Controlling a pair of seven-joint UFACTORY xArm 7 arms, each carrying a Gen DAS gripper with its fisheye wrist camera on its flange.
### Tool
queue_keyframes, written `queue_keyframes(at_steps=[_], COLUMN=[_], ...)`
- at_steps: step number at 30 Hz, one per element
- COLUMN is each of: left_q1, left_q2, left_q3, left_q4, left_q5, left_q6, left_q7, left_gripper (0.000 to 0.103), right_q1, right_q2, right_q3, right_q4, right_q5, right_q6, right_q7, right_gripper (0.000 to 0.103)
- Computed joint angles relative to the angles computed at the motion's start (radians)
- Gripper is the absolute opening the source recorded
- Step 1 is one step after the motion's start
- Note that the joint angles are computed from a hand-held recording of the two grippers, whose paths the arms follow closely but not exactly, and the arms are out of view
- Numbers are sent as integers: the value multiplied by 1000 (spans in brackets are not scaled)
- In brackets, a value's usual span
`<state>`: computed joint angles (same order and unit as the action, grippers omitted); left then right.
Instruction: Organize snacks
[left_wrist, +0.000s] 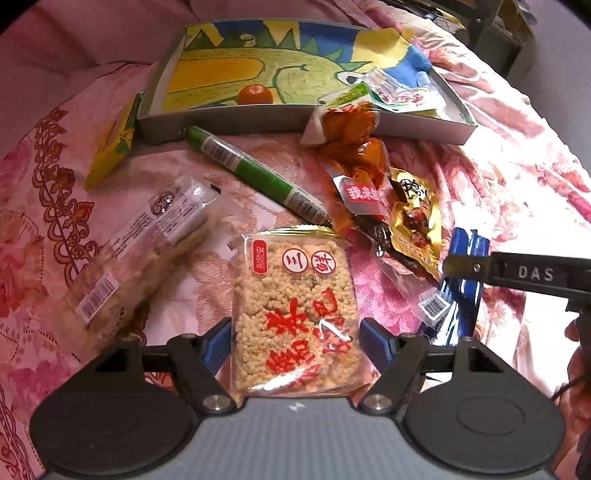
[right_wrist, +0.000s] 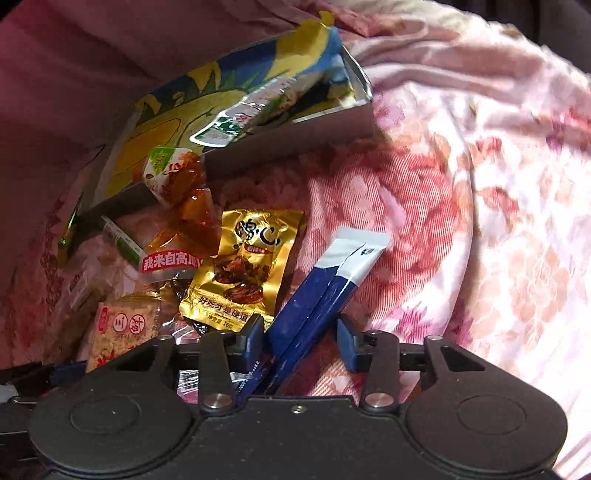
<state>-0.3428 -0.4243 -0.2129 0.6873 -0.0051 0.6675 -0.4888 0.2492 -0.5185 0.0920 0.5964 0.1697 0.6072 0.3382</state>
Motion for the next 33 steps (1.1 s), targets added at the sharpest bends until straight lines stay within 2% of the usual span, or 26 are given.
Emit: queue_keyframes(at_steps=[6, 12, 13, 14, 18, 23, 33], left_q1=[13, 13, 10, 3, 1, 3, -10], left_q2=[13, 32, 32, 30, 24, 16, -31], left_q3=[-16, -23, -18, -8, -4, -4, 20], left_q4=[11, 21, 20, 16, 15, 12, -6], left_q5=[38, 73, 66, 50, 34, 27, -53], left_q6=[1, -4, -8, -14, -9, -10, -9], left_q7=[-15, -25, -22, -13, -13, -20, -38], left_gripper=[84, 85, 82, 78, 76, 74, 73], right_q1=[34, 37, 38, 39, 24, 41, 71], right_q2=[-35, -34, -33, -36, -47, -68, -119], right_q3=[-58, -60, -60, -59, -48, -64, -74], right_q4=[-18, -24, -25, -28, -34, -48, -70], right_q5=[120, 176, 181, 185, 176, 205, 202], right_q6=[46, 48, 42, 37, 28, -3, -59], right_q7=[-5, -6, -10, -11, 12, 7, -46], right_gripper=[55, 59, 55, 43, 22, 14, 8])
